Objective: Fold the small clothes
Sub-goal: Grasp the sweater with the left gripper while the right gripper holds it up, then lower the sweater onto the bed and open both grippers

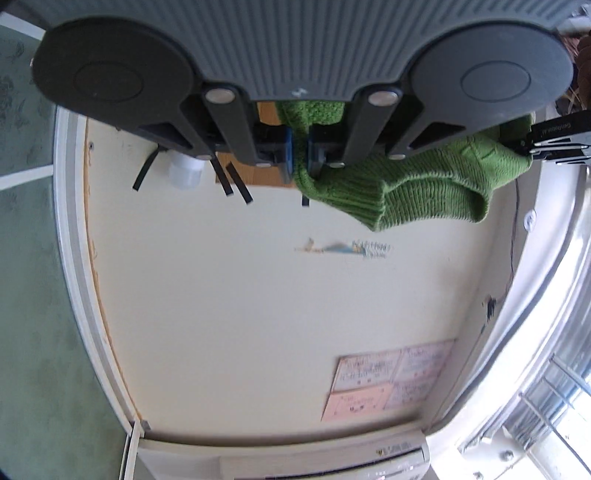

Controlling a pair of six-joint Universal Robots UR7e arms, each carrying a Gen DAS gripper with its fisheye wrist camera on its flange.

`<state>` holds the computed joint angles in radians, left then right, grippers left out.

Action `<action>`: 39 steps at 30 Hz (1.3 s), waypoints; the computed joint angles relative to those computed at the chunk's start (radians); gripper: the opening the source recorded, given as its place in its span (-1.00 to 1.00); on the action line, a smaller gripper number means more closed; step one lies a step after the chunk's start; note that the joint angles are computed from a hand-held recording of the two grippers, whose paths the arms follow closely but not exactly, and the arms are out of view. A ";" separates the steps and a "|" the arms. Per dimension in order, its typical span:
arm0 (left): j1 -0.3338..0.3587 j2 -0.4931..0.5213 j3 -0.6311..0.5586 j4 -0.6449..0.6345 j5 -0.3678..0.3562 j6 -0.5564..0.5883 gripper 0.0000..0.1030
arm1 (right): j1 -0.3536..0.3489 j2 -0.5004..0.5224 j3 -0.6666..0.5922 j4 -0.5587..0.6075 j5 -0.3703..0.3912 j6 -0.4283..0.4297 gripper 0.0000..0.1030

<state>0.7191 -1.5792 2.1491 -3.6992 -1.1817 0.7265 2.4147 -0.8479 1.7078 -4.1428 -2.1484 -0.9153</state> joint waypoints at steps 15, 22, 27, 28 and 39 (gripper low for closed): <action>0.194 0.271 -0.229 0.111 0.102 0.000 -0.72 | -0.230 0.051 -0.049 0.350 -0.003 0.285 -0.80; 0.378 0.555 -0.426 0.447 0.314 -0.182 -0.67 | -0.445 0.283 -0.250 0.565 -0.079 0.497 -0.23; 0.426 0.512 -0.303 0.342 0.254 -0.084 -0.63 | -0.510 0.147 0.006 0.611 0.026 0.679 -0.19; 0.426 0.483 -0.274 0.349 0.228 -0.081 -0.62 | -0.517 0.117 0.057 0.634 0.044 0.706 -0.15; 0.426 0.265 -0.059 0.503 0.083 -0.102 -0.37 | -0.484 0.098 0.229 0.666 0.061 0.738 -0.75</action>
